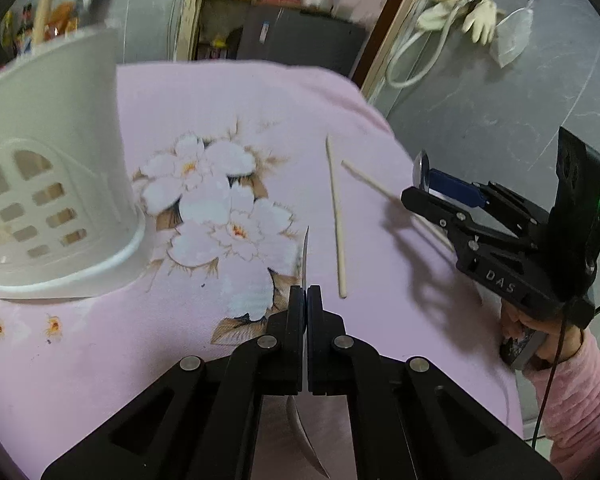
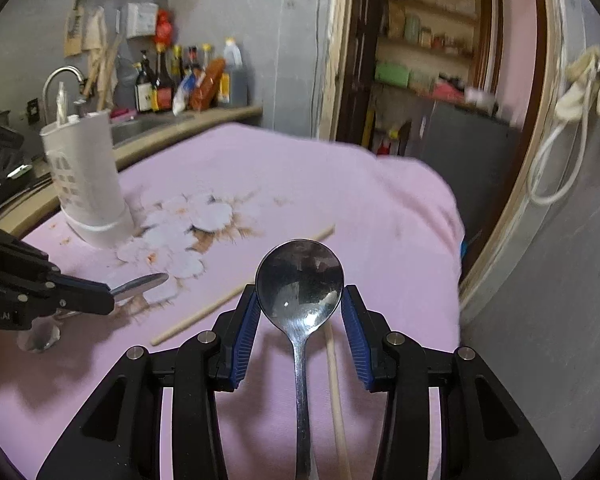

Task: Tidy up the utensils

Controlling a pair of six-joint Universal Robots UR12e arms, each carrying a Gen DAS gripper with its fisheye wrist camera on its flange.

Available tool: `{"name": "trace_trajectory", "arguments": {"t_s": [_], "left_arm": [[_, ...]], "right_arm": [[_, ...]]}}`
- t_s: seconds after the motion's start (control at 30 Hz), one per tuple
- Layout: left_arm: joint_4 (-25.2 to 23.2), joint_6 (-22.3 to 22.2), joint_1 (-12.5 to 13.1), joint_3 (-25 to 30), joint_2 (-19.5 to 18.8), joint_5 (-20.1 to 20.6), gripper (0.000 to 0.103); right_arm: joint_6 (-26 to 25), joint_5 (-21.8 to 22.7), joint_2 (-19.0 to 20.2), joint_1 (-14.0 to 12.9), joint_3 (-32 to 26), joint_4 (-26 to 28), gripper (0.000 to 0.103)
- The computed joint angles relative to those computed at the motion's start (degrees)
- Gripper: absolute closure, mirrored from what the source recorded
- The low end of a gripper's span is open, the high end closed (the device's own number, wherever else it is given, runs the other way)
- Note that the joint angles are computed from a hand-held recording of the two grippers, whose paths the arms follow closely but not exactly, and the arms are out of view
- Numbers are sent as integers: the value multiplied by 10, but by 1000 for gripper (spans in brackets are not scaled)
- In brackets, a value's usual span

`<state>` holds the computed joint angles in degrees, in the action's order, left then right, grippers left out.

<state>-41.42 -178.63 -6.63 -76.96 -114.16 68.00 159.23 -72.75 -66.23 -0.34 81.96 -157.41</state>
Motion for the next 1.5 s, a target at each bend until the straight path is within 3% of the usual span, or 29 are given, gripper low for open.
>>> {"name": "trace_trajectory", "arguments": {"t_s": [0.23,0.57,0.63,0.67,0.73,0.83,1.1,1.5], "left_arm": [[182,-66,13,-53,15,-50,103],[351,-136,17,-80,20,-18,103],[366,-144,20,-80,22,-16,103],[373,-151,21,-79,21,-15,103],[384,-159,27,-85,28,-17,103],[398,-174,31,-84,28,-15,103],[395,-186,39,-93,33,-21,103],[439,-211,45,-89,28,-13,103]], "right_arm": [[-13,3,-12,4,46,-144,64],[30,22,-13,6,58,-260,64],[38,26,-12,8,55,-276,65],[42,31,-11,9,52,-281,97],[51,19,-8,14,45,-288,98],[65,35,-6,15,37,-280,98],[63,37,-9,14,44,-252,100],[96,56,-12,14,49,-310,101]]}}
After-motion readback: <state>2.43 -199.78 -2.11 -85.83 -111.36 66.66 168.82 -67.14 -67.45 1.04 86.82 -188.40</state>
